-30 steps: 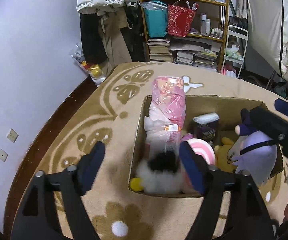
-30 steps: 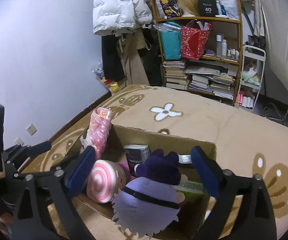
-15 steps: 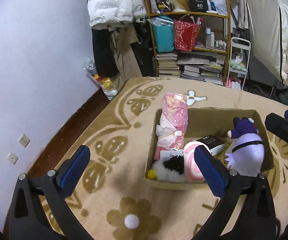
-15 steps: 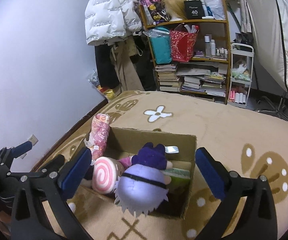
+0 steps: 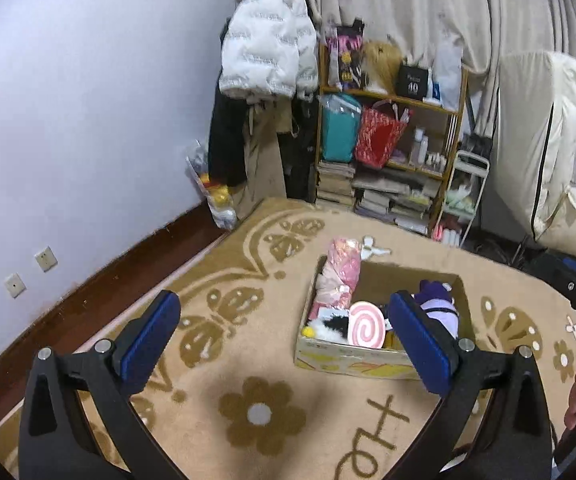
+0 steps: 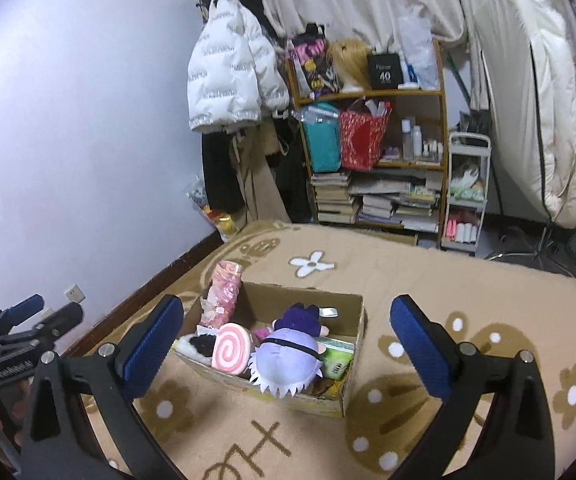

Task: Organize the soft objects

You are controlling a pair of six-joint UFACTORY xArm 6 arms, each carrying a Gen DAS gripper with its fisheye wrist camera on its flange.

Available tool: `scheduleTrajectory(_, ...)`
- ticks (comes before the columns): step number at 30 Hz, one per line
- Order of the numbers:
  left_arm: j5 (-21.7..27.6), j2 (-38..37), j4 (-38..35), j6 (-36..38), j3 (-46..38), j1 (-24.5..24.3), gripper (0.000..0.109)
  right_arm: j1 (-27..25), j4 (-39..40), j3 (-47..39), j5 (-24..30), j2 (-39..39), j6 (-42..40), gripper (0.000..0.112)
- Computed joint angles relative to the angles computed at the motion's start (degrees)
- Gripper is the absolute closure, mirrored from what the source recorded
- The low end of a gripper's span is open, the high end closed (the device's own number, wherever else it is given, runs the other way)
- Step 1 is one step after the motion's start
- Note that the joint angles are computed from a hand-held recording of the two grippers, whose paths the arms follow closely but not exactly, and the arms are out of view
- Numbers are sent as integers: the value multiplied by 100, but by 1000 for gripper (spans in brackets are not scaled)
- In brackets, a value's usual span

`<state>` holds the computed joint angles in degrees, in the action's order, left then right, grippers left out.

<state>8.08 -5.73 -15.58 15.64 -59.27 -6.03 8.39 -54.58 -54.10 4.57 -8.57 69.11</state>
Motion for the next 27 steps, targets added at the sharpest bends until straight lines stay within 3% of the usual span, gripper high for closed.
scheduleTrajectory(7,-224,-840,-824,862,628,41,6,209,-430,437,289,-772,378,9)
scheduleTrajectory(18,-474,-1606,-4249,4081,1312,-285,6,631,-1406,1140,784,-1658,1220,9)
scheduleTrajectory(22,-594,-1636,-4299,4194,1429,-317,6,660,-1711,1429,791,-1841,1643,9)
scheduleTrajectory(27,-690,-1570,-4836,4622,1479,-328,6,629,-2776,1635,766,-1930,2671,9)
